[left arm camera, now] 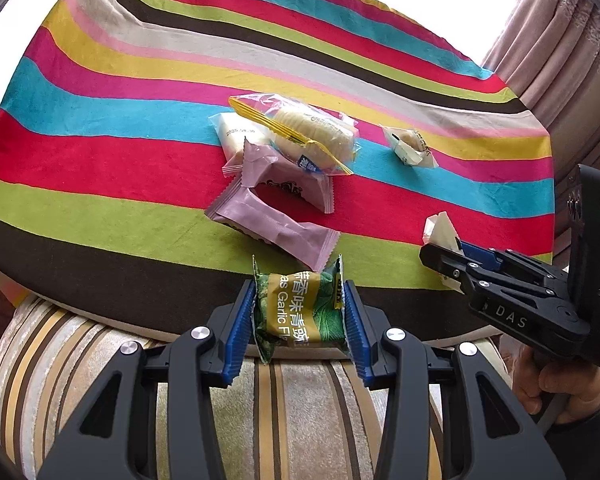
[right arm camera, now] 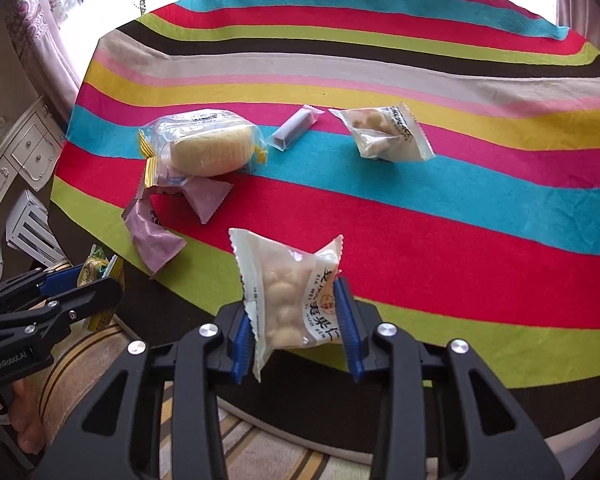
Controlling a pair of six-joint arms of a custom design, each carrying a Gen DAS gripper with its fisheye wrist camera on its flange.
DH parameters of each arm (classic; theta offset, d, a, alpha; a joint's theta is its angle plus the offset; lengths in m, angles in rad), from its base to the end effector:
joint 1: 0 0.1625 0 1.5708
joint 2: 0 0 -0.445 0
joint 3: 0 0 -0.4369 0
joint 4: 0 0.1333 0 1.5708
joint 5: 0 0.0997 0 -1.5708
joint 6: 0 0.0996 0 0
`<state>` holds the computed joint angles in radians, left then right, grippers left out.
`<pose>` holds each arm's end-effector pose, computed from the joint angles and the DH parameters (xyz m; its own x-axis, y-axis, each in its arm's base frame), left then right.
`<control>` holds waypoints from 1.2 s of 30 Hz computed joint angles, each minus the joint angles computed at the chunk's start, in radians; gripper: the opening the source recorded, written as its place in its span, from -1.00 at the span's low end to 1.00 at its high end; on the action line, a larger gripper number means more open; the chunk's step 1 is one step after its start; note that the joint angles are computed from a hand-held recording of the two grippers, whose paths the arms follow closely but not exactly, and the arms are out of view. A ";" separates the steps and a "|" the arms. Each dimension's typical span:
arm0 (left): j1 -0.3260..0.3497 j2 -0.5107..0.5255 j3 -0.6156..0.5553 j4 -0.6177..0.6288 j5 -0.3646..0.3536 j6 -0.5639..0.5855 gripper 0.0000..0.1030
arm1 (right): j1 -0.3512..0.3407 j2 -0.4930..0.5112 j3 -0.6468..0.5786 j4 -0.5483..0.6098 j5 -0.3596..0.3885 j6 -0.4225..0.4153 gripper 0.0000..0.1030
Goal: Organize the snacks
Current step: 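Carry both packets into the white box and open both tools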
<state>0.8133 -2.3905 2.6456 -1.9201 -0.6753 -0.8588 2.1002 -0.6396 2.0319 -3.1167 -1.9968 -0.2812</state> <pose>0.0141 -0.2922 0.3033 -0.8476 -0.3018 -0.4365 0.0649 0.7574 -0.6497 0.3558 -0.4256 -0.0762 -0.6473 -0.6261 0.4348 -0.7064 0.7070 -0.0337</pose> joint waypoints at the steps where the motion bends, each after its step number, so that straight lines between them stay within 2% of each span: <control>1: -0.013 -0.005 0.001 0.018 0.001 -0.016 -0.21 | -0.003 -0.012 0.015 -0.009 0.003 0.007 -0.29; 12: -0.124 0.023 0.008 0.094 -0.015 -0.102 -0.21 | -0.040 -0.129 0.168 -0.111 0.021 0.058 -0.29; 19: -0.185 0.117 0.018 0.025 -0.054 -0.099 -0.21 | -0.073 -0.207 0.273 -0.178 0.005 0.076 -0.29; 25: -0.217 0.242 0.030 -0.141 -0.129 -0.040 -0.21 | -0.128 -0.287 0.376 -0.234 -0.018 0.094 -0.29; 36: -0.270 0.567 0.025 -0.481 -0.298 0.111 -0.21 | -0.252 -0.436 0.543 -0.339 -0.076 0.111 -0.29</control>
